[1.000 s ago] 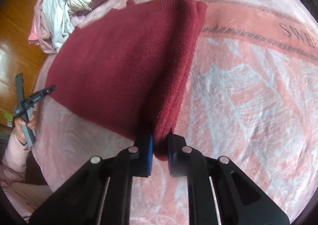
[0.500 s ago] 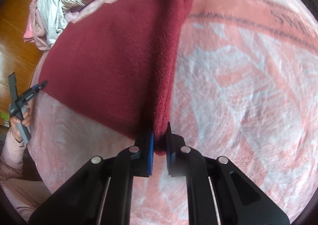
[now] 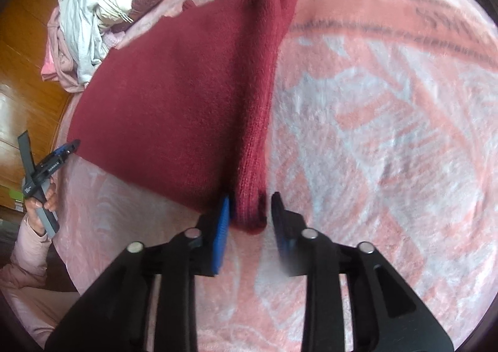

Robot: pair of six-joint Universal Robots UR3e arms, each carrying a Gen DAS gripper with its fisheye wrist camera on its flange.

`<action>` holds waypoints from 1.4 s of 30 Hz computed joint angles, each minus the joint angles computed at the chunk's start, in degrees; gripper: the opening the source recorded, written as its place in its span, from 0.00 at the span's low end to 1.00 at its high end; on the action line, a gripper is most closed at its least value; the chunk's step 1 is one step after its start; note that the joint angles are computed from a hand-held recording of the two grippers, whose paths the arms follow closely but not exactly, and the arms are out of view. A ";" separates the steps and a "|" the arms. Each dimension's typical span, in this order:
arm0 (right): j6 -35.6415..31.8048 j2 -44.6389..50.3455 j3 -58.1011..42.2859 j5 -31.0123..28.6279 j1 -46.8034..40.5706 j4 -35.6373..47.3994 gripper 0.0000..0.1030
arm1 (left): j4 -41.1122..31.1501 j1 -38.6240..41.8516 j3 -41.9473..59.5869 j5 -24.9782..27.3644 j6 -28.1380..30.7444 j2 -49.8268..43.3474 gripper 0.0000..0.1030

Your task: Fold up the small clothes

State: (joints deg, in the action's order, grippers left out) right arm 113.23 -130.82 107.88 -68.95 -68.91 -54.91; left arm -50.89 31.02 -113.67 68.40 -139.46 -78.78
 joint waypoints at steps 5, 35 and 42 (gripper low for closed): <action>7.08 5.90 -4.55 3.44 5.58 -6.44 0.45 | 0.07 -0.80 1.51 -0.48 -1.10 0.00 0.56; 47.07 45.63 -16.15 -2.16 37.77 -50.31 0.14 | -12.70 -17.84 56.79 8.47 -20.07 -45.17 0.30; 49.87 46.51 -14.96 -7.66 40.40 -53.86 0.11 | -13.91 -16.48 57.98 7.61 -20.83 -46.90 0.29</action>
State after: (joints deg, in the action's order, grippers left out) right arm 163.10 -84.31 92.91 -76.62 -28.51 -108.78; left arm -64.80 14.54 -55.70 76.01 -160.29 -125.68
